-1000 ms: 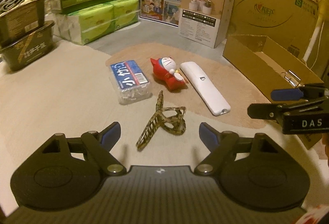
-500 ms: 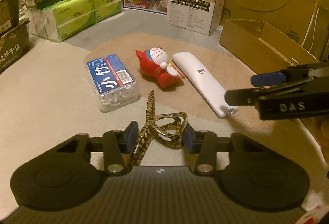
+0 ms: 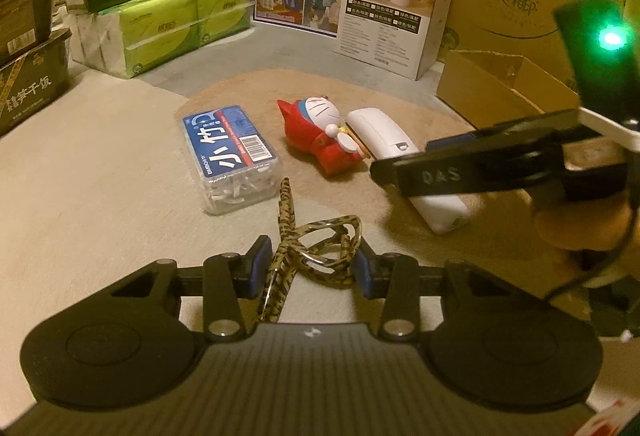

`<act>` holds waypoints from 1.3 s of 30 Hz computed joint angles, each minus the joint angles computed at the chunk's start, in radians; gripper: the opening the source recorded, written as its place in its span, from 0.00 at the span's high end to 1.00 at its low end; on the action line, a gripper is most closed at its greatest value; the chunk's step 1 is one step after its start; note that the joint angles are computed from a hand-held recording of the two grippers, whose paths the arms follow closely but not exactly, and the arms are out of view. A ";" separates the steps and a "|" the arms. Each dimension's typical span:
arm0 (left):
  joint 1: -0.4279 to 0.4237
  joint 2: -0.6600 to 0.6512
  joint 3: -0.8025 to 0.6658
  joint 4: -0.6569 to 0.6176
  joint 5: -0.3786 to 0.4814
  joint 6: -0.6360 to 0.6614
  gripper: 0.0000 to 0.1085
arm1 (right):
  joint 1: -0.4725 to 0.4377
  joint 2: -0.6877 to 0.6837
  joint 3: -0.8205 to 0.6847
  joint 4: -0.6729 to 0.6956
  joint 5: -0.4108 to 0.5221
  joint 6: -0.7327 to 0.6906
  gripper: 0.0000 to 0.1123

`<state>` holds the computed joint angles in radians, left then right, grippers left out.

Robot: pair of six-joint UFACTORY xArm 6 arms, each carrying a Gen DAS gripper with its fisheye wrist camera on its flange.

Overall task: Organize rigid objects
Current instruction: 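Grasp the leopard-print hair claw clip with the left tool while the right tool grasps the white remote, then carry the hair claw clip and the white remote in both tools over the box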

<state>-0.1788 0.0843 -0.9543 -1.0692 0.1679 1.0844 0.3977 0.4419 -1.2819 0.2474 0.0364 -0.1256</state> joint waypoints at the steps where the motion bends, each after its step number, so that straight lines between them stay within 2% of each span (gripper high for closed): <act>1: -0.001 -0.002 0.003 0.002 -0.003 -0.005 0.64 | -0.006 0.009 -0.009 -0.050 -0.003 0.043 0.49; 2: -0.003 -0.004 0.006 0.005 -0.005 -0.009 0.64 | -0.010 0.015 -0.016 -0.091 -0.002 0.079 0.56; 5: -0.007 -0.016 0.019 0.010 -0.009 -0.019 0.64 | -0.010 0.009 -0.013 -0.108 0.002 0.075 0.64; 8: -0.010 -0.038 0.045 0.026 -0.010 -0.050 0.64 | -0.005 -0.029 0.034 -0.075 0.003 0.045 0.65; 14: -0.040 -0.134 0.150 0.069 -0.017 -0.117 0.64 | 0.021 -0.181 0.221 0.104 -0.009 -0.091 0.65; 19: -0.073 -0.232 0.256 0.122 -0.031 -0.213 0.64 | 0.030 -0.352 0.433 0.121 -0.041 -0.056 0.65; 23: -0.095 -0.314 0.339 0.214 -0.038 -0.342 0.64 | 0.035 -0.471 0.554 0.107 -0.031 -0.022 0.66; 28: -0.110 -0.411 0.431 0.370 -0.040 -0.511 0.64 | 0.024 -0.606 0.688 -0.035 -0.032 0.106 0.66; 39: -0.119 -0.594 0.537 0.725 -0.021 -0.863 0.64 | 0.012 -0.838 0.850 -0.155 -0.011 0.226 0.66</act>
<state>-0.2983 -0.5098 -0.4175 -0.3444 0.1467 0.2211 0.4098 -0.3961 -0.4317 0.0923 0.0257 0.1002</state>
